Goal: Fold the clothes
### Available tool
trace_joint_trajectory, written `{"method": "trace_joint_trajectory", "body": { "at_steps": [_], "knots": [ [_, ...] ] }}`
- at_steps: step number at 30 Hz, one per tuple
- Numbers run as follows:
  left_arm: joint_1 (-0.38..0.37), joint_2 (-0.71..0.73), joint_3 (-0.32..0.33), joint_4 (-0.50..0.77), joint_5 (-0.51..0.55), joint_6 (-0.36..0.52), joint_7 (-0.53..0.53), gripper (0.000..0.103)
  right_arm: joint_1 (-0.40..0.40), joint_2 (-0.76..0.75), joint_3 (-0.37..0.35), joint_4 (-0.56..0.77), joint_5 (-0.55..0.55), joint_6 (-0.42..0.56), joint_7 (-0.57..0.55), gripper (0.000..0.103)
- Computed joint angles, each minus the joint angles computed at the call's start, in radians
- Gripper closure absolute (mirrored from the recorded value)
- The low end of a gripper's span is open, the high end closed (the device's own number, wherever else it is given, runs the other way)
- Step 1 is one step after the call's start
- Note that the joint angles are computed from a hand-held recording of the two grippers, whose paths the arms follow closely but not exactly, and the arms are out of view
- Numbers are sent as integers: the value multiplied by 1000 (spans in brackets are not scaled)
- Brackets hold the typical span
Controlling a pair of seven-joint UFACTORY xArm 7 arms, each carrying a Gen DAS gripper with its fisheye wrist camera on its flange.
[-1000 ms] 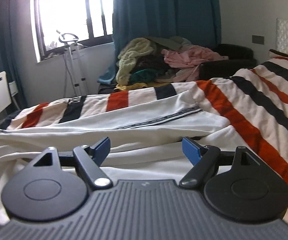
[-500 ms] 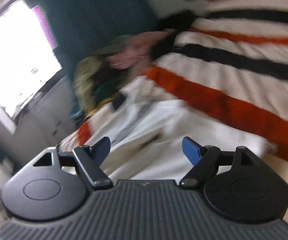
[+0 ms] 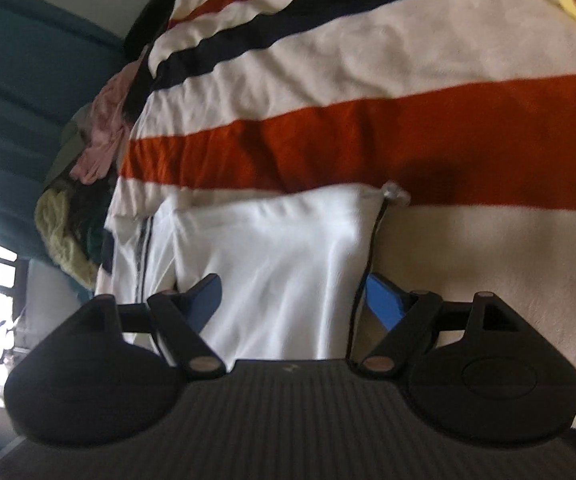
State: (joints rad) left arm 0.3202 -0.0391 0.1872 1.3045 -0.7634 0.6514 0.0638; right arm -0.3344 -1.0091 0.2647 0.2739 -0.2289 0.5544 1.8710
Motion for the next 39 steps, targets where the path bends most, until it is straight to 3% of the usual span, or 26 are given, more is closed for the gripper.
{"method": "trace_joint_trajectory", "body": {
  "at_steps": [7,9,13,14,18,20,22,26,31,32,34,38,39],
  "knots": [
    [53,126,-17,110,-87,165,-18,4,-33,67,27,50,-23,61,46,22],
    [73,158,-34,135,-134,204,9,10,-38,95,18,56,-36,57,58,22],
    [72,132,-61,77,-193,149,89,12,-39,163,-20,69,-24,46,78,23],
    [67,128,-64,67,-206,134,107,17,-44,174,-18,75,-29,50,88,22],
    [64,101,-64,11,-394,88,193,33,-89,150,32,45,-62,-31,213,21],
    [55,97,-66,0,-474,65,260,37,-108,142,47,32,-83,-73,243,21],
    [39,97,-66,-3,-465,42,270,38,-114,149,52,36,-96,-75,241,21],
    [16,131,-68,22,-298,19,126,38,-92,220,26,78,-106,-17,189,41],
    [25,127,-76,6,-291,-1,66,42,-59,312,1,146,-142,75,147,64],
    [22,124,-77,2,-277,-8,57,45,-53,316,-3,151,-154,80,147,77],
    [19,117,-76,-5,-261,-17,45,52,-41,308,-12,153,-178,80,146,90],
    [21,113,-70,-9,-246,-15,19,79,-41,229,-5,113,-219,45,173,93],
    [23,107,-69,-16,-261,-14,20,80,-42,209,-3,104,-226,35,173,94]
  ]
}}
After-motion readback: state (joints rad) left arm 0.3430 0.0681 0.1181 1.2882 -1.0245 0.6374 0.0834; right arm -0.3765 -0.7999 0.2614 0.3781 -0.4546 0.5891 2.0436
